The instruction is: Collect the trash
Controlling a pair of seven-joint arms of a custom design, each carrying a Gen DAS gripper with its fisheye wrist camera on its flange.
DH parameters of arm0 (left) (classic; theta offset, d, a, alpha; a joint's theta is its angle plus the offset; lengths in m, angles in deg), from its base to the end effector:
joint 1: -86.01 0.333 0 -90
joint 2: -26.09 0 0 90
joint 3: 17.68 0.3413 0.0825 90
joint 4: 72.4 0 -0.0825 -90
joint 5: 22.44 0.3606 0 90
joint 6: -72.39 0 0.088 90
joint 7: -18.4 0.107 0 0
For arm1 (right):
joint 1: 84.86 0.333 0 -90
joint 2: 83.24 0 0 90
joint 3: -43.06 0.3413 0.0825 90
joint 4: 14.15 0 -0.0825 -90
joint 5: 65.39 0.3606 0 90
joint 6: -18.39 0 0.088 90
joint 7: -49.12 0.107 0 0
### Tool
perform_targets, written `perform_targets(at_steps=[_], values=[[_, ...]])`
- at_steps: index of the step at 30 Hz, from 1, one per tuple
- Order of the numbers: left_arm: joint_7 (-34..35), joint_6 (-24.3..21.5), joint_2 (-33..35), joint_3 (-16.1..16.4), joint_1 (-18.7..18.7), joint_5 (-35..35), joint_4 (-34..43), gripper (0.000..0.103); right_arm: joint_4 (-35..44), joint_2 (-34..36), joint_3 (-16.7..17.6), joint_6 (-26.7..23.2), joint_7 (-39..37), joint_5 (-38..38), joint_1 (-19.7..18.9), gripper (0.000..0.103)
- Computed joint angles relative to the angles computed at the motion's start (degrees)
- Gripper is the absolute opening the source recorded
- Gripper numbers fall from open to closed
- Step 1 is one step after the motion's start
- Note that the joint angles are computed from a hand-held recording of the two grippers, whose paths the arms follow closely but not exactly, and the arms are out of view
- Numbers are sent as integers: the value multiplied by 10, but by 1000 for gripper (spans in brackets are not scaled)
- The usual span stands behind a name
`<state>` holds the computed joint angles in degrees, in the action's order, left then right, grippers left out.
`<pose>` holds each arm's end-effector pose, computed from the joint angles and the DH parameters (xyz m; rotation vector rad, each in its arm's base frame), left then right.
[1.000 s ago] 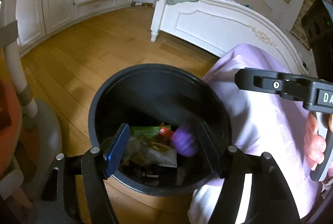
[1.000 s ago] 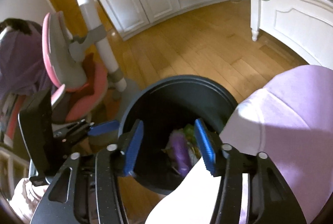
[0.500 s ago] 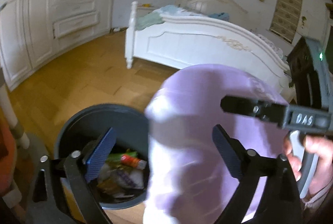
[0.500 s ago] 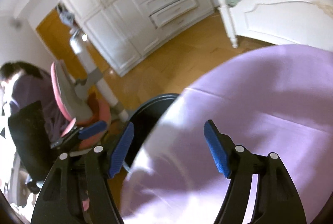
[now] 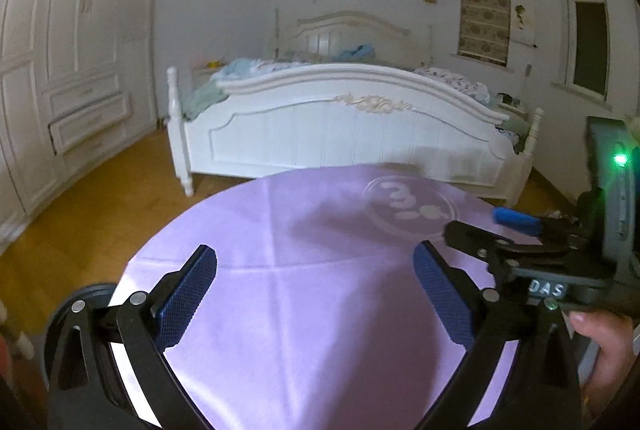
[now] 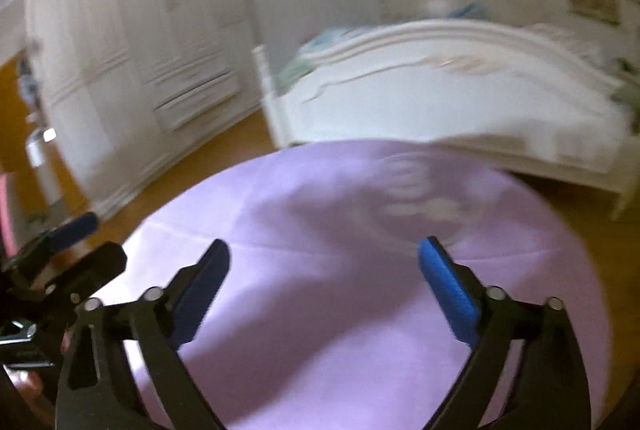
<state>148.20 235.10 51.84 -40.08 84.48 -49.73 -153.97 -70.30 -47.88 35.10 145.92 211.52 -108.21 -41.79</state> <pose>0.6935 -0.2050 0.5961 -1.1070 2.1042 -1.2653 0.6100 0.4541 0.6144 -1.3365 1.8563 -0.8509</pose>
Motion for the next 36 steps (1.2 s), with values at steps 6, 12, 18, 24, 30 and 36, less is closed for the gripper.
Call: perform_targets(at_steps=[6,12,18,24,30,36], values=[[-25,0,24,4,-22,24,21,98,-49,-24,-24,-61,71,-78,29,98],[-34,20,29,6,-29,42,20,98,-90,-42,-12,-79,150,-131,25,98],[-72,19,38,12,-34,63,30,98,-106,-55,0,-85,189,-162,20,98],[-95,25,40,14,-33,78,29,98,-111,-61,9,-98,208,-194,24,98],[-108,35,37,13,-29,89,21,98,-117,-67,15,-107,221,-219,29,98],[-120,31,39,19,-32,104,24,98,-124,-72,20,-110,232,-234,31,98]])
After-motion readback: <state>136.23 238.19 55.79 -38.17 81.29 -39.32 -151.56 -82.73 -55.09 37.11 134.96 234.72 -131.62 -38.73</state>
